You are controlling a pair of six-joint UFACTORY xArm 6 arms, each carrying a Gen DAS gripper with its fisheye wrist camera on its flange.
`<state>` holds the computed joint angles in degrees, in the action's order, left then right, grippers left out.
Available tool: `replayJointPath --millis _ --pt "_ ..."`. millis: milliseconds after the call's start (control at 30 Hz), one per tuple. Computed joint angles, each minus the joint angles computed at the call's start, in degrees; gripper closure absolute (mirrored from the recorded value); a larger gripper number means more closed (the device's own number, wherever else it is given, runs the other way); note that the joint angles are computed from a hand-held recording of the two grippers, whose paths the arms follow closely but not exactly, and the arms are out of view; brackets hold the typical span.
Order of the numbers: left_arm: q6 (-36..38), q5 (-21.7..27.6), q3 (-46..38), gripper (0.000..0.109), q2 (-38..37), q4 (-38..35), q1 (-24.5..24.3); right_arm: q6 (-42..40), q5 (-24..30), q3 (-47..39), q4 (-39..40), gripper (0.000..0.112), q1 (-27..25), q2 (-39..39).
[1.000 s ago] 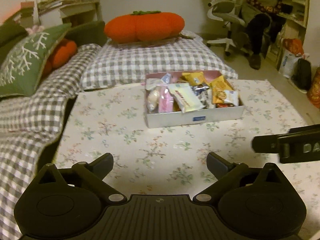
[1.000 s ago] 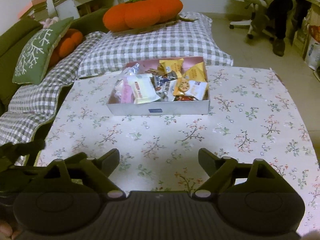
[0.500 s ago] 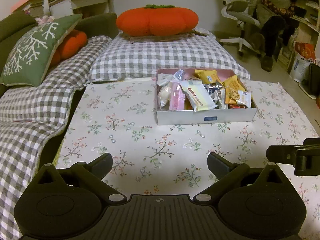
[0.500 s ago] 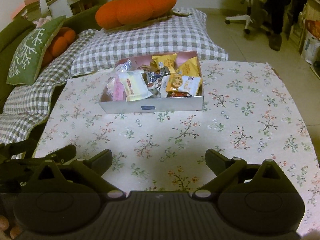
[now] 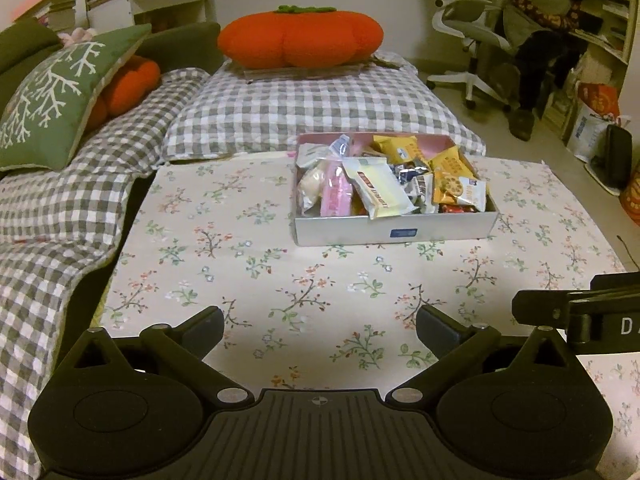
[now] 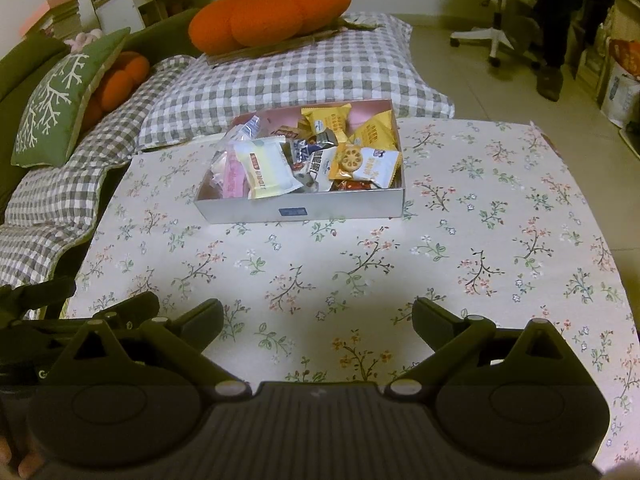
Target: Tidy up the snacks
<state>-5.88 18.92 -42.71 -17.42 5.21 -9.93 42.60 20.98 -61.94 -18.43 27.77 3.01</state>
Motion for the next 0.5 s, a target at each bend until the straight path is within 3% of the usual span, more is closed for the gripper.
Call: replayJointPath --millis 500 --pt "-2.69 -0.91 0.35 0.006 -0.34 3.56 0.2 -1.86 -0.69 0.16 2.25 0.011 0.07 0.04"
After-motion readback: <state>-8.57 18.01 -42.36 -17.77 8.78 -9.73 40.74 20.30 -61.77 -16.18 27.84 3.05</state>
